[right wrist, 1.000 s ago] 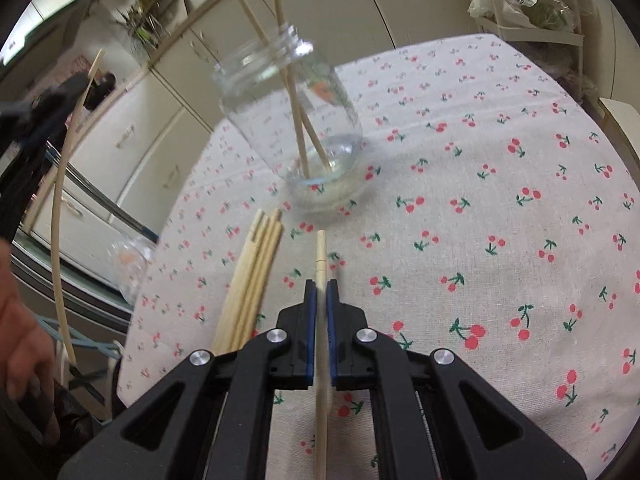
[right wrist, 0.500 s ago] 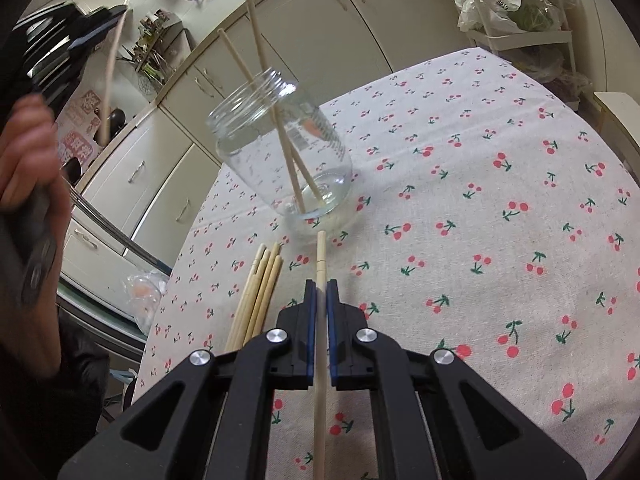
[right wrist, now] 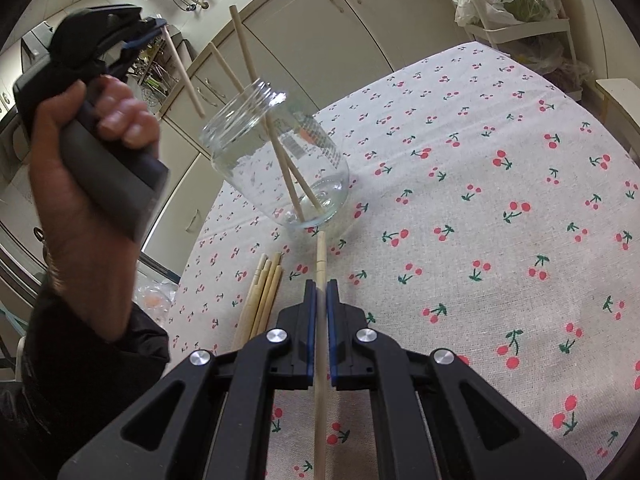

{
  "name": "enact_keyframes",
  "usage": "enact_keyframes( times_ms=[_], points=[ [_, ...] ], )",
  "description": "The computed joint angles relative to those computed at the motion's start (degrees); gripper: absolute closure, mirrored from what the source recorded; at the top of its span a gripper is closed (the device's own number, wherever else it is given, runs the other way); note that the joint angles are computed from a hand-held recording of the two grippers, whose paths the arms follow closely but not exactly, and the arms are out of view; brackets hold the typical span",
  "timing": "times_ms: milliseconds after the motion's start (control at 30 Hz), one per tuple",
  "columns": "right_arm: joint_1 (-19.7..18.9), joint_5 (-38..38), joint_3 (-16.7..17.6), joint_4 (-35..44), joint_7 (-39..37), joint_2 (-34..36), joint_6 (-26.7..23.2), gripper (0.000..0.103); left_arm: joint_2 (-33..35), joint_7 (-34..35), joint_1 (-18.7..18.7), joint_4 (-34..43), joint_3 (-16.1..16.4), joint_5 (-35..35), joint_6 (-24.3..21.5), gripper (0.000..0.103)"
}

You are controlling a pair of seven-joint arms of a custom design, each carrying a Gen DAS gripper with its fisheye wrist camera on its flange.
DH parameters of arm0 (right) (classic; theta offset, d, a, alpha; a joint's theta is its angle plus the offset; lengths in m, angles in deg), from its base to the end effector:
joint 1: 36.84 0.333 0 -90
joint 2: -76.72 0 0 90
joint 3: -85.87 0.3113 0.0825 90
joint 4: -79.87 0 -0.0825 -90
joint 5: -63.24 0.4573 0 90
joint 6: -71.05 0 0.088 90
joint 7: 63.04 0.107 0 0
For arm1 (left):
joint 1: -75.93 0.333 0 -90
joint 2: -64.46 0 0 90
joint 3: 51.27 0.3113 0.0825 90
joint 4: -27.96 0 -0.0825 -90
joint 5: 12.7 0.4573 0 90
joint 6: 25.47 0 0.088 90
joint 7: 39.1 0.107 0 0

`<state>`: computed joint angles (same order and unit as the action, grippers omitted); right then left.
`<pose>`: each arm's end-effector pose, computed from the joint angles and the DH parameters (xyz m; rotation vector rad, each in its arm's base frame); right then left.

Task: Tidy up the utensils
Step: 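Lift the chopstick with the right gripper and move it above the jar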

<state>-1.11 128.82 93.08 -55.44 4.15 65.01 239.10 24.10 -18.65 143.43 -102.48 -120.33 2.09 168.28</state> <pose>0.4499 0.3403 0.4248 -1.6711 1.4935 0.1380 0.5721 -0.1507 0.5388 -1.6344 1.0302 -1.2396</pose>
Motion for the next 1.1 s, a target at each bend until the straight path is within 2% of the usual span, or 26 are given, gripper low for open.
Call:
enact_keyframes(
  times_ms=[67,200,467,733,900,967,1033,1067,1100],
  points=[
    [0.17,1.0,-0.25,-0.04,-0.74,-0.17,0.01,0.097,-0.62,-0.02,1.15,0.13,-1.27,0.02,-0.08,0.098],
    [0.3,2.8,-0.47,-0.01,-1.98,-0.41,0.35,0.097,-0.35,0.11,0.76,-0.91,-1.76,0.9,-0.55,0.098],
    [0.2,2.33,-0.32,-0.32,-1.22,-1.45,1.37,0.097,0.88,2.59,-4.62,-4.57,0.99,3.28,-1.53,0.098],
    [1.01,0.19,-0.76,-0.6,-0.24,-3.33,3.8,0.097,5.43,7.83,-14.4,-7.81,8.02,6.66,-4.68,0.098],
    [1.92,-1.03,-1.41,0.14,0.25,-3.7,5.89,0.097,6.61,9.75,-21.73,-10.4,14.24,7.93,-5.87,0.096],
    [2.47,-1.11,-1.84,0.69,-0.04,-3.71,6.79,0.097,6.49,10.15,-25.58,-11.81,17.82,8.14,-6.66,0.085],
    [2.92,-1.25,-2.2,1.49,-0.39,-3.53,7.82,0.097,5.07,9.63,-28.21,-13.34,20.3,8.1,-7.46,0.058],
    [3.39,-0.77,-2.66,2.25,-1.23,-3.3,8.5,0.097,3.33,8.84,-29.98,-15.06,21.87,7.81,-7.84,0.049],
    [3.85,-0.13,-3.13,3.15,-2.2,-2.97,9.26,0.097,2.05,8.34,-31.51,-16.45,23.22,7.85,-8.25,0.047]
  ],
)
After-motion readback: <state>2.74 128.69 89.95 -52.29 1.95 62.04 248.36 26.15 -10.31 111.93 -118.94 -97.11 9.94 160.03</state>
